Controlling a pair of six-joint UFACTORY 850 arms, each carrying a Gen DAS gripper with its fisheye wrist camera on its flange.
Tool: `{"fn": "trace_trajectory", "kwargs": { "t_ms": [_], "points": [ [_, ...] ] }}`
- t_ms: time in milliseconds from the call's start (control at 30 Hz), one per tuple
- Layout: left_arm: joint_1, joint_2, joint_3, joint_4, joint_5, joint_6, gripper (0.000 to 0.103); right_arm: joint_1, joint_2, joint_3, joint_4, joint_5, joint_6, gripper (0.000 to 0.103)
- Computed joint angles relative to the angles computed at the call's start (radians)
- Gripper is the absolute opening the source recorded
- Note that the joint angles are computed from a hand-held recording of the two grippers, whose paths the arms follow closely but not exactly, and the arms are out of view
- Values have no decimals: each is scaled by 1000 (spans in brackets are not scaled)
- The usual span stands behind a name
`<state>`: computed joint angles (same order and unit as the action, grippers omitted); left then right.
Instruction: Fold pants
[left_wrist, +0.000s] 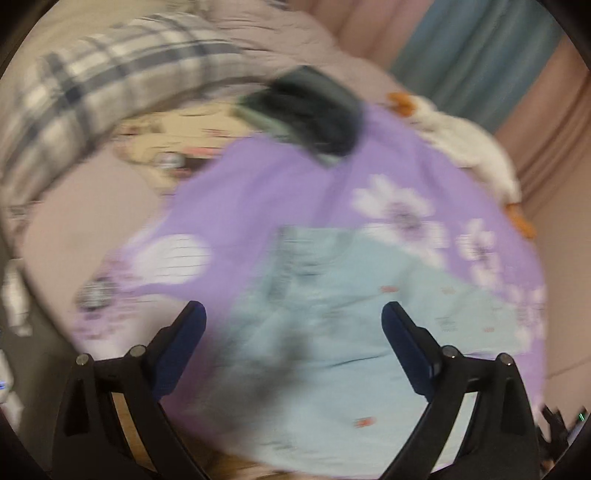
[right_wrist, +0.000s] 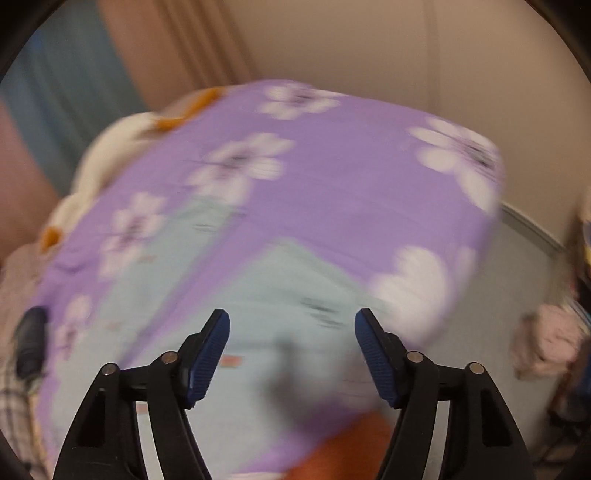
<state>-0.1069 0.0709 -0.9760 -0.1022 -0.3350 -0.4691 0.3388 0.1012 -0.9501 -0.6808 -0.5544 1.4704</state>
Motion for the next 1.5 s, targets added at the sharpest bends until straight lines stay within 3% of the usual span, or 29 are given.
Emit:
{"fn": "trace_trajectory", "kwargs": {
  "t_ms": [67,133,267,467,533,600,833,900,1000,1133,1233,1367,1467,1500],
  "points": [
    [-22,-53,-43,-167,6,138,96,-4,-51,-71,116,87,-181,70],
    [-43,-108,-96,-216,-10,178,95,-5,-132,-162,293,146,-391,70],
    [-81,-184,-167,-236,-34,198,95,2,-319,-377,622,148,-775,70],
    [-90,-250,-200,-219,-65,165,92,9,-626,-728,747,-17,-886,70],
    [-92,-261,-205,-161,-73,101,91,9,-756,-886,754,-115,-879,70],
    [-92,-262,-200,-141,-70,77,91,18,-870,-1041,700,-232,-821,70],
    [-81,-275,-201,-137,-82,57,91,26,-1131,-1383,538,-464,-661,65],
    [-81,-279,-205,-115,-85,34,91,32,-1126,-1357,487,-442,-638,60],
    [-79,-284,-209,-125,-87,32,91,42,-1091,-1291,384,-422,-550,22],
    [-74,-285,-211,-150,-86,39,91,9,-969,-1088,469,-262,-570,6],
    [-69,-280,-213,-185,-78,54,91,1,-849,-932,508,-118,-596,6],
    [-74,-275,-223,-167,-61,-14,91,12,-584,-617,464,141,-576,6],
    [-75,-286,-239,-288,-58,80,91,15,-402,-412,498,282,-578,6],
    [-74,-291,-245,-321,-60,109,91,13,-386,-390,492,320,-568,6]
  ]
}}
